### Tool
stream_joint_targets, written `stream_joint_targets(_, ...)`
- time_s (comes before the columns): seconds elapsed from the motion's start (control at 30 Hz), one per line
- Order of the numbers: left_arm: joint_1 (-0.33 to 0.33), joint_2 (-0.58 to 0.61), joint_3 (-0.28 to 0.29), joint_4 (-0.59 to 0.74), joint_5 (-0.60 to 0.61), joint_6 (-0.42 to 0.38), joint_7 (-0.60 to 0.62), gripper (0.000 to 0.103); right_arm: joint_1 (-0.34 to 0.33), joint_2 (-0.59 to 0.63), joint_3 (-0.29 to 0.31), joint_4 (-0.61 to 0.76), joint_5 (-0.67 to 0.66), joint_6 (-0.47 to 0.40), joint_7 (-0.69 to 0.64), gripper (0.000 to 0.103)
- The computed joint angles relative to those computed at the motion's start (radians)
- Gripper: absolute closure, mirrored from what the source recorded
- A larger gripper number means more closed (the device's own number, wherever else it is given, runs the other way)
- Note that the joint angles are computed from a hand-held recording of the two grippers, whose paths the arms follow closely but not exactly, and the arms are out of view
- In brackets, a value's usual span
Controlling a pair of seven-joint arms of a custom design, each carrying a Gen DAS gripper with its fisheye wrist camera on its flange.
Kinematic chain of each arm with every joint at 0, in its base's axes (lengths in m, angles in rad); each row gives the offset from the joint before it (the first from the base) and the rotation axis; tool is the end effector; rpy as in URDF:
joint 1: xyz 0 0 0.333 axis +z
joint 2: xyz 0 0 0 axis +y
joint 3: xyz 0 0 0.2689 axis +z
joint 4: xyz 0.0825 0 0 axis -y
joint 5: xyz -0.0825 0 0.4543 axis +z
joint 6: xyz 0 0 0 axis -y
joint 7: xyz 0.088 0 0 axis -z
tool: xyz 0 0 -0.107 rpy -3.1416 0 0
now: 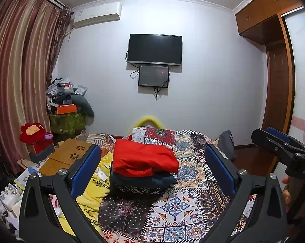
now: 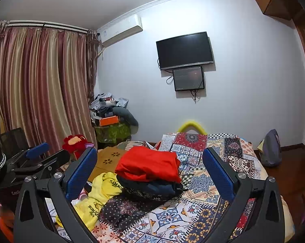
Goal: Fold large clothes
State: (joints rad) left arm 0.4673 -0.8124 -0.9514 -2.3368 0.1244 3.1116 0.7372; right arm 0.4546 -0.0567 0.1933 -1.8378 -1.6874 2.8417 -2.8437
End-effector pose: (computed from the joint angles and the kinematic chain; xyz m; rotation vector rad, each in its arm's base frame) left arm 0.4359 -0.3381 0.5801 -1.3207 1.4425 -1.2494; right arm 0.4879 0.4375 0.5580 -1.4155 1.1220 -0.8093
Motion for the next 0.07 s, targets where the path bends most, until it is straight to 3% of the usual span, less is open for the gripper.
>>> stream_joint_targets(0.07, 0.002, 0.002, -0.002, 0.001, 0.0, -0.003, -0.002, 0.001, 0.0, 0.003, 0.0, 0.001, 0.003, 0.0, -0.004, 0.0)
